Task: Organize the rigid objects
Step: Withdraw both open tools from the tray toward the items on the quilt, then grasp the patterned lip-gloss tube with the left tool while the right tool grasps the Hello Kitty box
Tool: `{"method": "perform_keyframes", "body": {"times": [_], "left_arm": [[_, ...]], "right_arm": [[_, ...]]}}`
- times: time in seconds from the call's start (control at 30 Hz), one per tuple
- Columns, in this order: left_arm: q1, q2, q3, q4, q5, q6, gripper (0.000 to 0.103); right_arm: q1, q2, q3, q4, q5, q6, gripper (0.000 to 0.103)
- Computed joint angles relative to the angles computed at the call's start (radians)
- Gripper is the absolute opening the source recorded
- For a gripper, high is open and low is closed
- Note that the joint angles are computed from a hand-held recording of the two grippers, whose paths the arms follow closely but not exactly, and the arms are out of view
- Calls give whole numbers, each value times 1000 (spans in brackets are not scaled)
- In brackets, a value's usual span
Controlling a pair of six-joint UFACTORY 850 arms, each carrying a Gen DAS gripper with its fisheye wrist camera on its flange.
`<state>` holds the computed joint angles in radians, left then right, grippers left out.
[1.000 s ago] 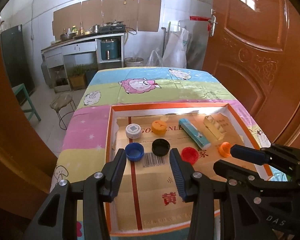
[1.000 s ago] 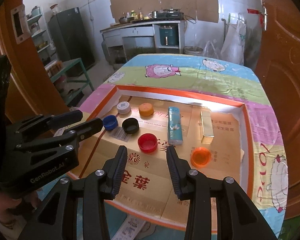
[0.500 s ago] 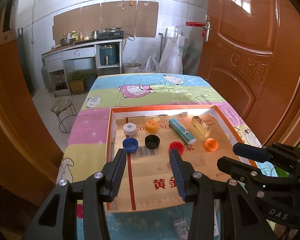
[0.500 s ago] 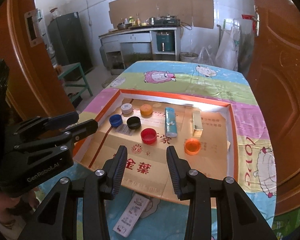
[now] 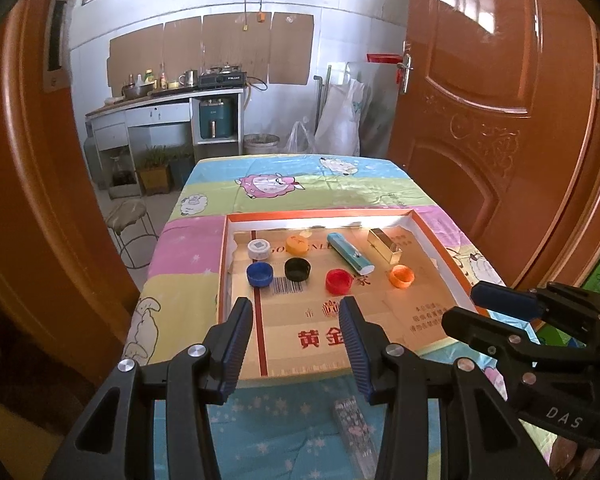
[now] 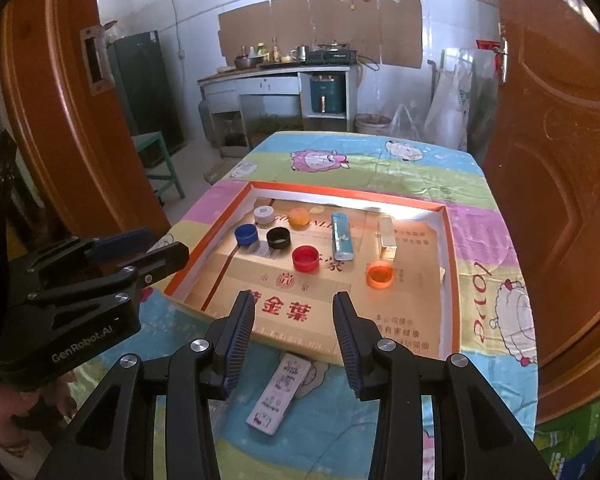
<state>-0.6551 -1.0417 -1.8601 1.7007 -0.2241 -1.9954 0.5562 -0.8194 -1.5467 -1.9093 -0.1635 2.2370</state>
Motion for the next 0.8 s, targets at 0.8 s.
{"method": "perform_keyframes", "body": {"times": [0.8], "left_arm": [[-28, 96, 222, 507, -3, -558, 45]], "right_arm": [[51, 45, 120, -36, -49, 119, 42]]}}
